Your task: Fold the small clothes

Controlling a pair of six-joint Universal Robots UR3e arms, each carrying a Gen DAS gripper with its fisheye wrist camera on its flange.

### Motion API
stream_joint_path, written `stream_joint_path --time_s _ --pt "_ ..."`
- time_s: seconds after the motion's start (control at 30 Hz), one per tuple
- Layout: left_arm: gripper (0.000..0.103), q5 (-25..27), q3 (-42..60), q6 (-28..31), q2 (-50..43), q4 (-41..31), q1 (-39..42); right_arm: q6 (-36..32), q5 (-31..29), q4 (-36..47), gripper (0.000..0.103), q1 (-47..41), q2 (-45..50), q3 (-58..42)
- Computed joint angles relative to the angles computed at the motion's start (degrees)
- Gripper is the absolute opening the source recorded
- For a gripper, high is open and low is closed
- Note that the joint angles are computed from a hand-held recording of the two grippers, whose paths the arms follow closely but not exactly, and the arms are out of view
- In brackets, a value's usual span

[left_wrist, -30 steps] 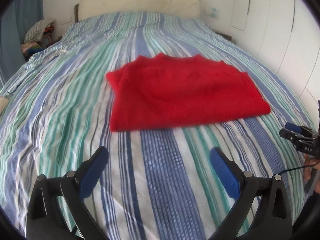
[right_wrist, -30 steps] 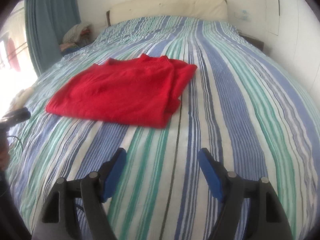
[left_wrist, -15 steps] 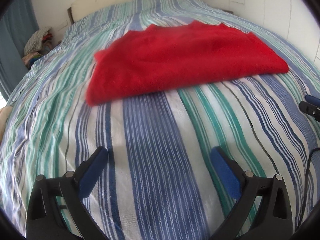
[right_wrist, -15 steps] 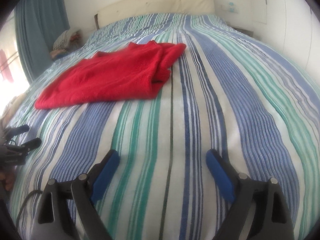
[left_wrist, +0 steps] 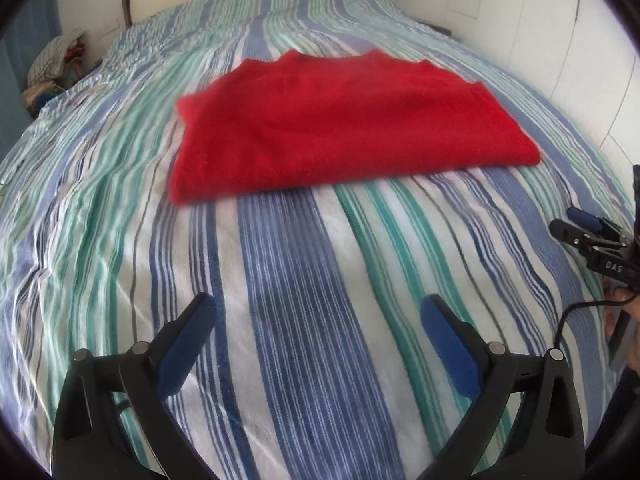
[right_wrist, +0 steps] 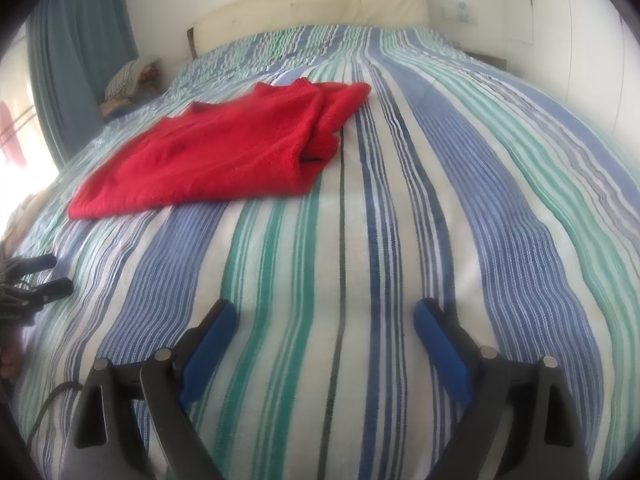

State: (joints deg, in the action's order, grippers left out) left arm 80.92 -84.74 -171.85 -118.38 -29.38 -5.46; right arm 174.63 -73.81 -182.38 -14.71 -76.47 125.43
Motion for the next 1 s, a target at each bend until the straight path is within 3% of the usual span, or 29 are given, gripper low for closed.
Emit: stream_joint_path --time_s 0.1,0.27,0.47,0.67,1.0 --pt "0.102 -3.4 -5.8 -0.1 7.8 1.5 1.4 0.0 -0.2 -0.1 0.091 0.1 0.0 0.1" --pt "0.102 -12.1 -5.5 -4.2 17.3 -5.7 4.2 0.0 -0.2 -0.1 0.091 0.1 0.0 0.1" --pt "0.102 -16.6 1.4 -12.1 15.8 -10.6 4.5 0.0 -0.2 -0.2 0.091 0.2 0.0 0.1" --pt "0.102 -5.1 4.7 -19.5 7.2 -6.9 1.3 0.2 0.1 -0.1 0.091 0.1 0.0 -0.1" --pt "0.102 11.3 8.1 -18.4 -4.7 2.6 -1.1 0.1 1.4 -0.6 0.091 -0.7 -0.1 0.5"
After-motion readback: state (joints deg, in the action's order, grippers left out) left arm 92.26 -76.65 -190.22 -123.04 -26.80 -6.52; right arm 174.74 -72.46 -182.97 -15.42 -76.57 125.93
